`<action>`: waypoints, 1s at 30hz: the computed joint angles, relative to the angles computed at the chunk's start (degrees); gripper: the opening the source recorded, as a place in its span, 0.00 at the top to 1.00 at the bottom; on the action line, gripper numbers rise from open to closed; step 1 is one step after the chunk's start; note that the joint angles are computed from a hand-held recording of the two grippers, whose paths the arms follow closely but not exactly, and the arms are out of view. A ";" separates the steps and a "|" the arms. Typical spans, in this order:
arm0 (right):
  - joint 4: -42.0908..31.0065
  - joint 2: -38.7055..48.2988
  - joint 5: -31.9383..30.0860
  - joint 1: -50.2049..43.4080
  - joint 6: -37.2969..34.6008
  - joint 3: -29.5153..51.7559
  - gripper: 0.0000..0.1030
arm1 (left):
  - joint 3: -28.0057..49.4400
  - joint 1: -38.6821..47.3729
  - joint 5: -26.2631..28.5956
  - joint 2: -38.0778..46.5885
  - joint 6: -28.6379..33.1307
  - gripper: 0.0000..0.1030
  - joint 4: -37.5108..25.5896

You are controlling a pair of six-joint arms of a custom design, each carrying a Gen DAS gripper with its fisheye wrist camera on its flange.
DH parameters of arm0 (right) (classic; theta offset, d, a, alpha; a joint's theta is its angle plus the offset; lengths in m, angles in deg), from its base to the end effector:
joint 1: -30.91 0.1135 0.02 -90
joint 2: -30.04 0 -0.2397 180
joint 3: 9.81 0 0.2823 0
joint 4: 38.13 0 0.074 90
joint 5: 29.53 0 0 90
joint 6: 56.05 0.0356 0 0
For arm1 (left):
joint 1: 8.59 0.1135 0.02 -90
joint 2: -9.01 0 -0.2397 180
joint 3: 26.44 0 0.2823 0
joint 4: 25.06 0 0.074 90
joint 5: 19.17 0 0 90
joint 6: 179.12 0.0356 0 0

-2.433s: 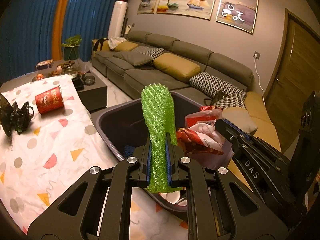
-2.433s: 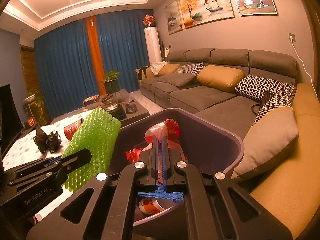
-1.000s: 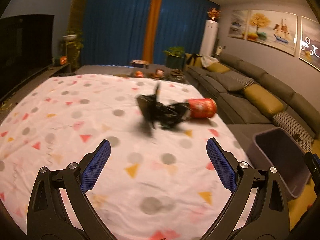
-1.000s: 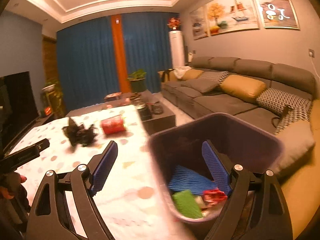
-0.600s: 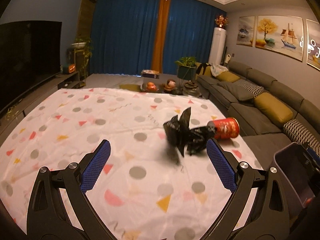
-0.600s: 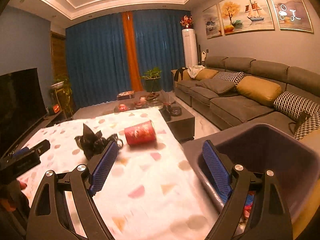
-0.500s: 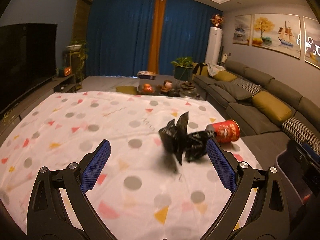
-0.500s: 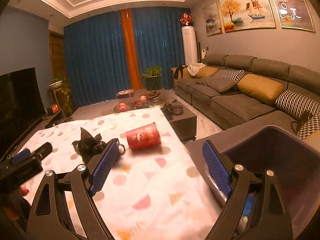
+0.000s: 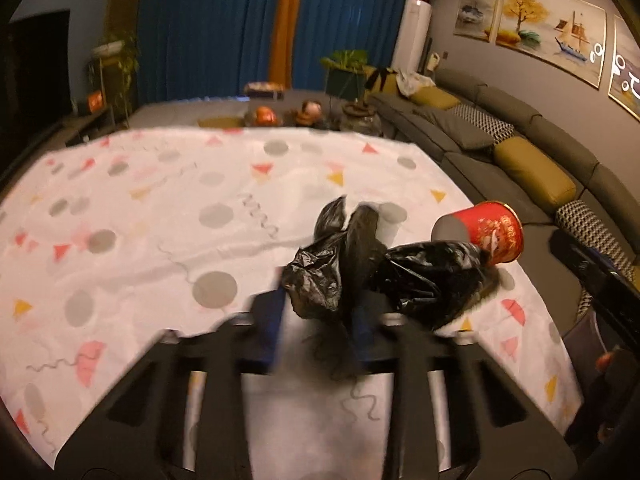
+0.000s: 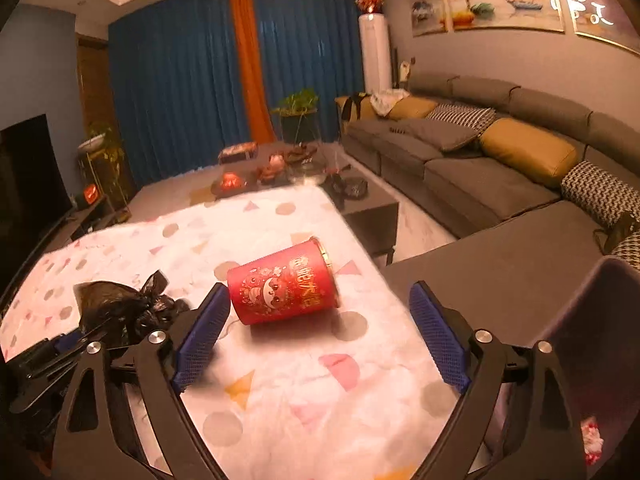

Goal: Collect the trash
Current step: 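Grasp the black plastic bag with the left tool while the right tool grasps the red can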

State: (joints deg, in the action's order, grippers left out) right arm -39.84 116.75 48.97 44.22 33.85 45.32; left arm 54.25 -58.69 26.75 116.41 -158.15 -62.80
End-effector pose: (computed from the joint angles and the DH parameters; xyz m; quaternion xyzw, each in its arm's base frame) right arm 0.3270 0.0847 0.1452 -0.1495 0.8640 0.1419 0.4593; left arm 0.2671 -0.2809 0.1255 -0.2305 0.8780 0.0087 0.4194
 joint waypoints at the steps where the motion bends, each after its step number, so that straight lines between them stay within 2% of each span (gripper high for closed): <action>1: -0.43 1.58 0.20 0.51 -0.29 1.18 0.14 | -2.14 0.41 1.19 -1.37 0.58 0.99 2.70; 4: 0.13 5.20 2.78 2.50 -2.44 3.51 0.10 | -5.43 0.40 1.48 -4.24 0.18 1.00 4.22; 6: 0.65 6.56 3.07 3.14 -2.84 4.40 0.07 | -6.15 0.02 0.45 -5.99 -2.51 1.00 1.73; 10: -0.77 10.27 3.75 4.61 -4.00 7.87 0.06 | -5.95 -1.81 -5.23 -9.61 -8.17 1.00 -6.01; 14: -1.43 13.76 5.84 6.20 -5.50 10.82 0.06 | -5.46 -2.84 -7.37 -10.97 -8.91 1.00 -7.65; 22: -5.21 18.53 6.75 6.95 -5.80 16.39 0.06 | -5.31 -2.76 -7.20 -11.19 -8.36 1.00 -7.49; 27: -7.83 20.57 6.54 6.87 -5.61 19.07 0.13 | -4.83 -3.16 -7.38 -10.55 -8.30 1.00 -7.75; 28: -8.20 20.69 6.42 6.81 -5.63 19.26 0.18 | -4.73 -3.17 -7.27 -10.47 -8.15 1.00 -7.73; 30: -8.12 20.63 6.20 6.81 -5.68 19.17 0.18 | -4.50 -3.07 -7.12 -10.26 -8.15 1.00 -7.89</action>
